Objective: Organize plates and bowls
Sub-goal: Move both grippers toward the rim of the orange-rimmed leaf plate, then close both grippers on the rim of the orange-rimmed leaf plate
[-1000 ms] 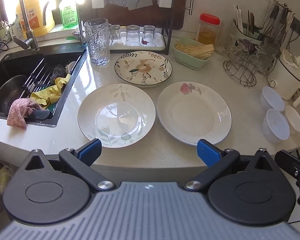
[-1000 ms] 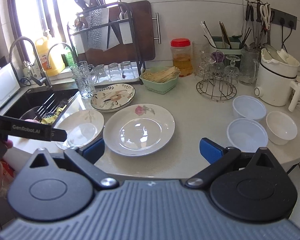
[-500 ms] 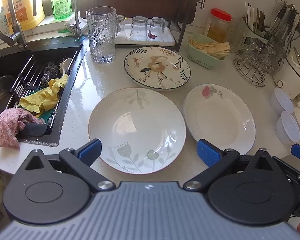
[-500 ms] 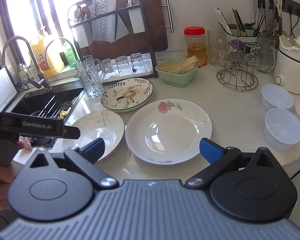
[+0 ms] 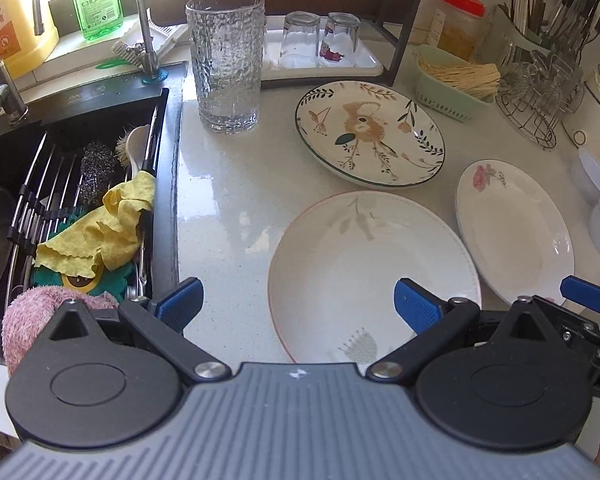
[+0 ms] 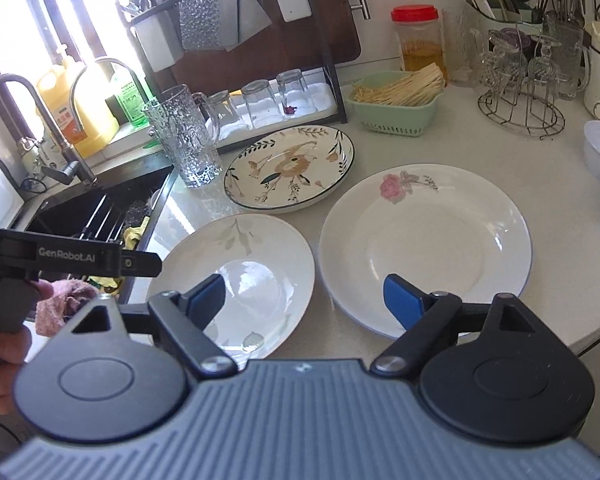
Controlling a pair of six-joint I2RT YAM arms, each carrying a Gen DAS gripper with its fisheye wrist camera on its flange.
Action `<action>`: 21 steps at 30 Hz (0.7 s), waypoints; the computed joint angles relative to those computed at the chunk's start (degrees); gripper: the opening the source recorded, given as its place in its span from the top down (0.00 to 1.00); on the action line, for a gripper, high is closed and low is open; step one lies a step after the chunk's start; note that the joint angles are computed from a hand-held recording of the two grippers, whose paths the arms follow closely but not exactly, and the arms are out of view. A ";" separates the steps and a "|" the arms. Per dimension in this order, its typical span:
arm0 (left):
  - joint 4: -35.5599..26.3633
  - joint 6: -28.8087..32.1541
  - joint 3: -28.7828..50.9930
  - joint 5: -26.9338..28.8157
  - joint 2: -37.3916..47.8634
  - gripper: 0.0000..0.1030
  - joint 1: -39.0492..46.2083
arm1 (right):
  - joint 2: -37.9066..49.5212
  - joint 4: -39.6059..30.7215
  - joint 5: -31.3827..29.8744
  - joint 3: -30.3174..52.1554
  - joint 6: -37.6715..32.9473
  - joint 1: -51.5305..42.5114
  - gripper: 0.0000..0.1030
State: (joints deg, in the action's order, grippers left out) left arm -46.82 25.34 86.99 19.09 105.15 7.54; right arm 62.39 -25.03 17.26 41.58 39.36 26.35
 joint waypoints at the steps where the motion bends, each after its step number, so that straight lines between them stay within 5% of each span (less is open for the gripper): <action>1: -0.48 0.95 1.29 0.69 1.56 0.01 0.40 | 1.60 0.13 0.16 0.54 0.69 0.33 0.26; 6: -3.96 3.89 7.70 2.79 8.54 0.01 1.48 | 8.76 0.70 -1.49 2.58 4.65 0.62 0.56; 10: -6.55 5.49 11.93 4.61 12.69 0.02 1.76 | 12.50 0.00 -1.80 3.77 9.22 0.37 0.64; 16: -12.43 7.32 20.81 6.49 19.26 0.21 1.62 | 15.99 -0.75 -1.97 5.40 12.66 0.01 0.78; 21: -17.13 7.45 27.17 6.92 23.64 0.44 1.17 | 17.32 -1.87 -3.18 7.07 14.34 -0.94 0.79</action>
State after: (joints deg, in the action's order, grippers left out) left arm -63.96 32.79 114.16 26.02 128.79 8.72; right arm 79.71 -26.90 14.07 48.64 53.69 25.40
